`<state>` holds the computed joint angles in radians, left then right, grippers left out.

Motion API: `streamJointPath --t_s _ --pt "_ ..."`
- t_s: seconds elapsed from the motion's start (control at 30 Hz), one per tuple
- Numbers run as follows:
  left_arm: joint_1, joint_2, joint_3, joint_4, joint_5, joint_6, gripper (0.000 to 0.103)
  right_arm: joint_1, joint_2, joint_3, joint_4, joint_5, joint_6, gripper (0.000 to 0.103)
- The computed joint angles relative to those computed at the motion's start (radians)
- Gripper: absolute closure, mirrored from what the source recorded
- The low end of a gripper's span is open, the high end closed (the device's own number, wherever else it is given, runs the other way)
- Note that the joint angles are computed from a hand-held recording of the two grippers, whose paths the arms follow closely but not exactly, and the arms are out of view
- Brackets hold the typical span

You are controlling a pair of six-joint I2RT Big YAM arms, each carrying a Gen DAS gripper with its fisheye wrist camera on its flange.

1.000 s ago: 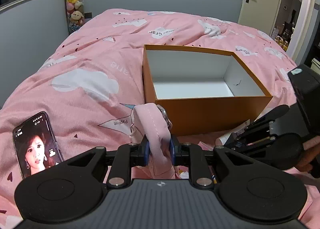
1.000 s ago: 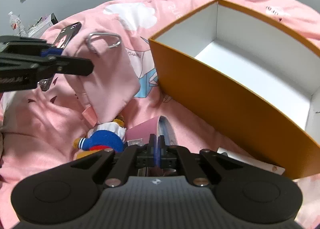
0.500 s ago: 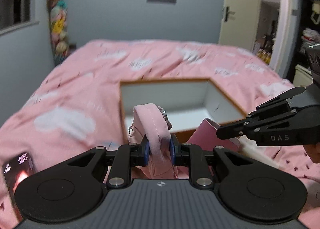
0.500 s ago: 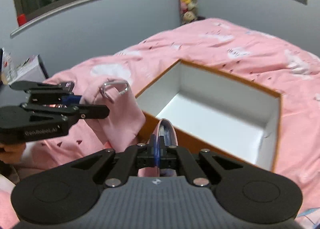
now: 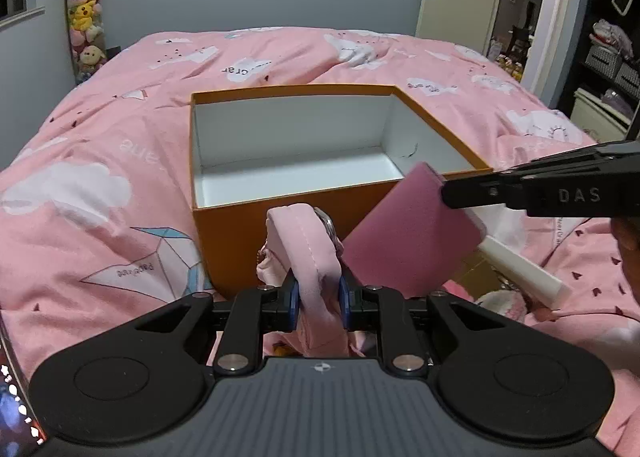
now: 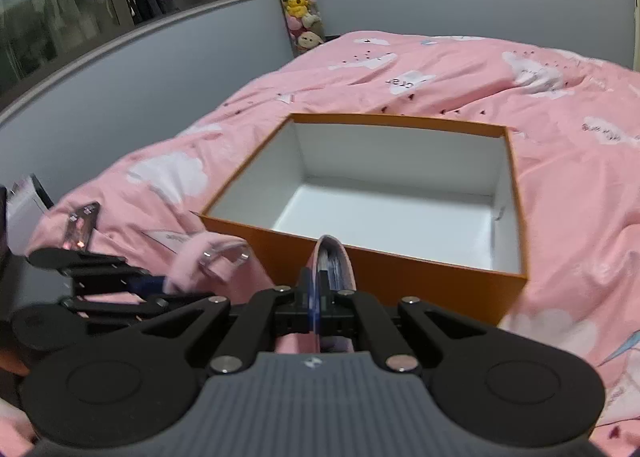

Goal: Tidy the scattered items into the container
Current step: 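Grasp the pink case edge with the right gripper and lift it, then carry the pouch and pink case over the box with both grippers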

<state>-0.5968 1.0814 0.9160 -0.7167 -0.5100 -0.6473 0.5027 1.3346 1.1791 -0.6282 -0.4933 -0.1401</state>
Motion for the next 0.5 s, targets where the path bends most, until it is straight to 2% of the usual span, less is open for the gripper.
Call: streamJointPath --t_s 0.13,0.2,0.27,0.4,0.5 --pt "-0.029 -0.002 -0.007 0.054 -0.114 0.042 0.082 0.019 0.006 0.002 0.041 -0.003 0.034 0.103" --pt "-0.036 0.004 -0.008 0.064 -0.137 0.069 0.082 0.030 0.006 0.003 0.069 -0.013 0.058 0.103" --pt "-0.032 0.017 -0.002 0.048 -0.124 0.068 0.082 0.040 0.015 0.010 0.068 -0.025 0.060 0.103" --pt "-0.002 0.033 -0.001 0.005 -0.054 0.026 0.081 0.058 0.051 0.014 0.009 -0.031 0.052 0.103" --pt "0.009 0.026 -0.007 0.010 -0.015 0.030 0.080 0.062 0.074 0.004 -0.025 -0.039 0.060 0.103"
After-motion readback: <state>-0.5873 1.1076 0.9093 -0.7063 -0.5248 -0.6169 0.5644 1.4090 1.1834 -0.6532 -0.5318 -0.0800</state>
